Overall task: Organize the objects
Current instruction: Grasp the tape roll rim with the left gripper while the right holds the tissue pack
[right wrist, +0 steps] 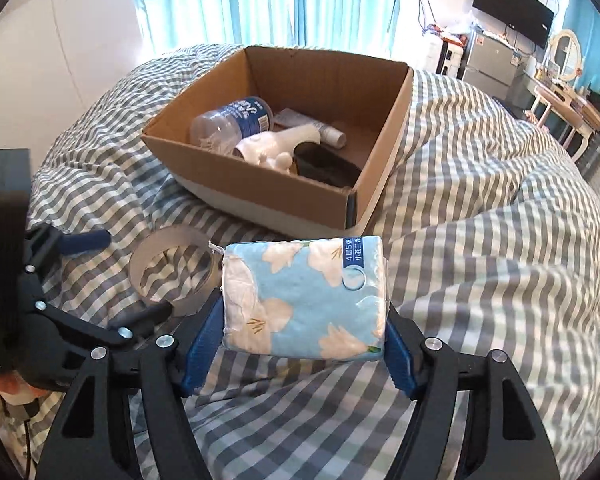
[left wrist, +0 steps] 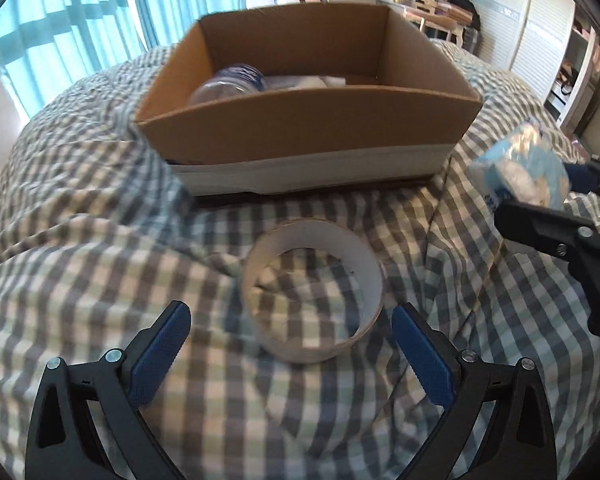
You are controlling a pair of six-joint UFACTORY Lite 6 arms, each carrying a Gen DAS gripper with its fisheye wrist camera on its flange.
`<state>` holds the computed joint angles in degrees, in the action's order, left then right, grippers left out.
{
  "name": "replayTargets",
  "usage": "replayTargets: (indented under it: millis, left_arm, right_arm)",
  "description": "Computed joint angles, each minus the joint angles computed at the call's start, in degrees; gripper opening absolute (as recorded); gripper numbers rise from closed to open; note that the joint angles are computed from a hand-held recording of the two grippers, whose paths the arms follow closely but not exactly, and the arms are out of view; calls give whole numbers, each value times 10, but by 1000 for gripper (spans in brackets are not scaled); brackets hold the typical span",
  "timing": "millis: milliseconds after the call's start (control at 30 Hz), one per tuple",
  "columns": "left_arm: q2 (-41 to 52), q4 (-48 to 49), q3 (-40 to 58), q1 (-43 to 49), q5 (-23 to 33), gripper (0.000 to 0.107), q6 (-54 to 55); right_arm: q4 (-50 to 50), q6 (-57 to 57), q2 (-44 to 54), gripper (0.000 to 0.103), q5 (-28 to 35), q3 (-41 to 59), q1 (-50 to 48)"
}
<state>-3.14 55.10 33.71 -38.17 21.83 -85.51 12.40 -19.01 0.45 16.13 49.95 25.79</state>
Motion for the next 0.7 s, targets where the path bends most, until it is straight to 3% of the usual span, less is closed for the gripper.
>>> replayTargets:
  millis: [400, 500, 700]
  left_arm:
    - [142, 109, 75, 31, -48, 101, -101]
    - [148, 130, 79, 27, -47, 81, -122]
    - [104, 123, 54, 8, -28, 80, -132]
  right_arm:
    - [97, -102, 47, 71, -10, -1, -16]
    - [68, -70, 49, 71, -13, -1, -8]
    - [-63, 65, 9, 70, -27, -32, 20]
